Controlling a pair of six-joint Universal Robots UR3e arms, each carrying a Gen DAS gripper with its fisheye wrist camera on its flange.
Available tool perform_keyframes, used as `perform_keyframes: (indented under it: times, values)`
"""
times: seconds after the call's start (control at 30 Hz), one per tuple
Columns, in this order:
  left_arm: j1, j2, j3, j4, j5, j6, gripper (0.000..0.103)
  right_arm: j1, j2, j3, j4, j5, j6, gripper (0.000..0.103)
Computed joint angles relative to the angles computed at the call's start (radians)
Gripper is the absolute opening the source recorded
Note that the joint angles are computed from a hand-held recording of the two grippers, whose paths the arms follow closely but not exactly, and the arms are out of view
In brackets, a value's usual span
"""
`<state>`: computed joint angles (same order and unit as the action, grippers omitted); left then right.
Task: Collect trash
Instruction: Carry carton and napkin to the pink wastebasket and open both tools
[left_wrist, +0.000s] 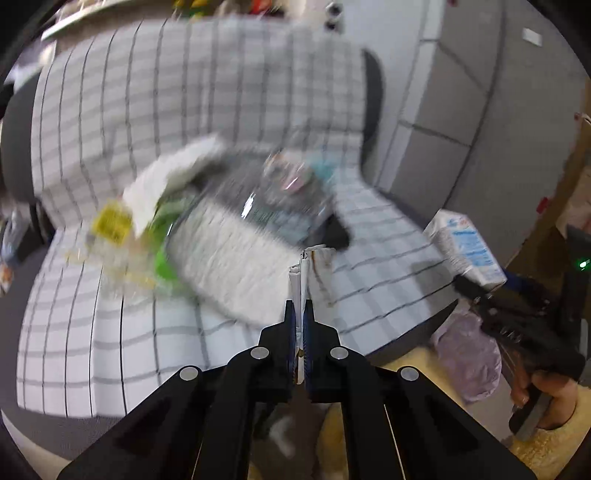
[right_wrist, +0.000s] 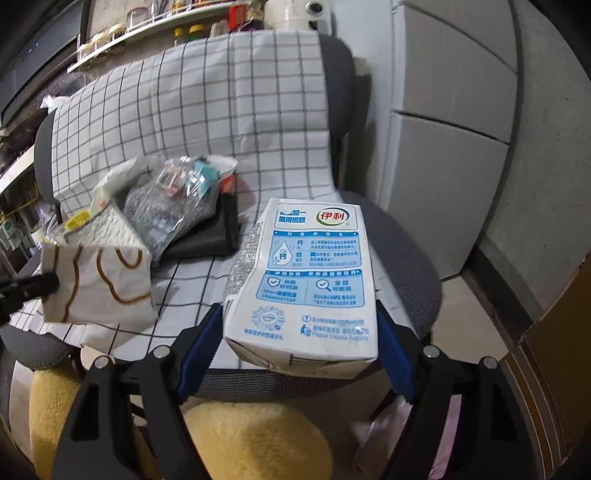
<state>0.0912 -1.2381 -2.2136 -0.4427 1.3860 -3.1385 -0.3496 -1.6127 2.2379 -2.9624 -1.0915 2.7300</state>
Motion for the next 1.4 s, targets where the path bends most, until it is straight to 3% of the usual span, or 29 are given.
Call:
perform_keyframes:
  times: [0.23, 0.4, 0.6, 0.8, 1.07, 1.23, 1.37, 1.4]
  values:
    - [-0.345, -0.307, 0.202, 0.287, 0.241, -0.111, 0.004, -0.225, -0.199, 0.102, 0.087, 0.053, -0.096, 0.077]
    - [-0.465, -0.530, 0.350, 0.368, 0.244, -0.160, 0.004, -0.443, -0.337, 0.198, 0.171, 0.067, -0.218, 0.077]
    - [-0.558, -0.749, 0.573, 0.282, 0.185, -0.170, 0.004, -0.674, -0.303, 0.276, 0.149, 0.059, -0.323, 0.078]
    - [-0.626, -0.876, 0.720, 0.227, 0.187, -0.149, 0.004, -0.722, -0.054, 0.248, -0.045, -0.006, -0.268, 0.081]
    - [-0.689, -0.991, 0.882, 0.141, 0.130, -0.106, 0.004, -0.806, -0.125, 0.237, 0.008, 0.076, -0.251, 0.081]
    - [-0.737, -1.124, 1.113, 0.012, 0.092, -0.083, 0.004, -0.887, -0.189, 0.213, 0.098, 0.158, -0.257, 0.081]
    - [-0.766, -1.264, 1.368, -0.134, 0.080, -0.074, 0.012, -0.936, -0.209, 0.198, 0.132, 0.195, -0.269, 0.082]
    - [-0.776, -1.295, 1.424, -0.164, 0.088, -0.072, 0.018, -0.944, -0.209, 0.193, 0.136, 0.201, -0.268, 0.082]
